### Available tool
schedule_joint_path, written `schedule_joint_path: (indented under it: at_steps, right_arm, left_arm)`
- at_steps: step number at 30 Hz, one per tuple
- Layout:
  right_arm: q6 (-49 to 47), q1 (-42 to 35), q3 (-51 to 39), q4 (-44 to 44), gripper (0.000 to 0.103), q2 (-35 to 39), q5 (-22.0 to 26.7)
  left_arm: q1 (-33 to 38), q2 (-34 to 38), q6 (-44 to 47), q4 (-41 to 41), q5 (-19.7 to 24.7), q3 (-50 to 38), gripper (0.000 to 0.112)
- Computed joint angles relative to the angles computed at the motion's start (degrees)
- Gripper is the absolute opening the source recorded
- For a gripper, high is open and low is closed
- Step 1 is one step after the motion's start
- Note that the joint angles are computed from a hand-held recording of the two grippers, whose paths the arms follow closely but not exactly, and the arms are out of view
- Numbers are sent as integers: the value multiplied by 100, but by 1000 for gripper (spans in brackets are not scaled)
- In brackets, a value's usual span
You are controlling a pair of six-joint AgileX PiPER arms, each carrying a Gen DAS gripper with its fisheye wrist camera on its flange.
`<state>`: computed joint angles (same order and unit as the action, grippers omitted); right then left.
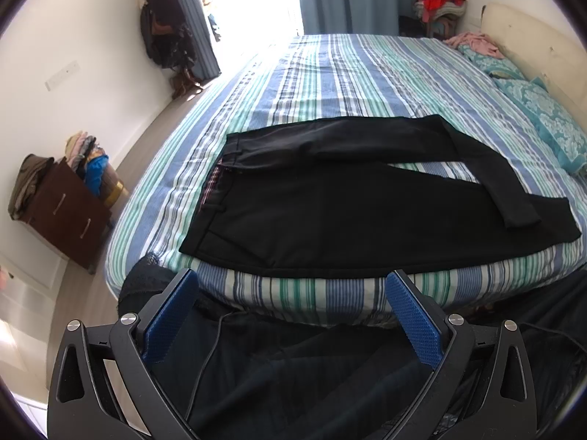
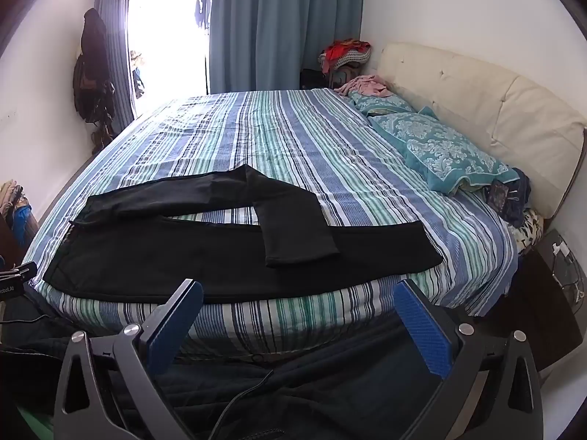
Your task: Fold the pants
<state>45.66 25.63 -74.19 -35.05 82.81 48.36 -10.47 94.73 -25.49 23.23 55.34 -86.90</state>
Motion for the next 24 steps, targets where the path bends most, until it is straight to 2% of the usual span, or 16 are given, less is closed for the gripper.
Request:
schedule_joint_path:
  at_steps: [24]
  right_arm:
    - [114, 173, -39, -254, 103, -17, 130]
  left_arm:
    - [-83, -74, -31, 113, -7, 64, 102]
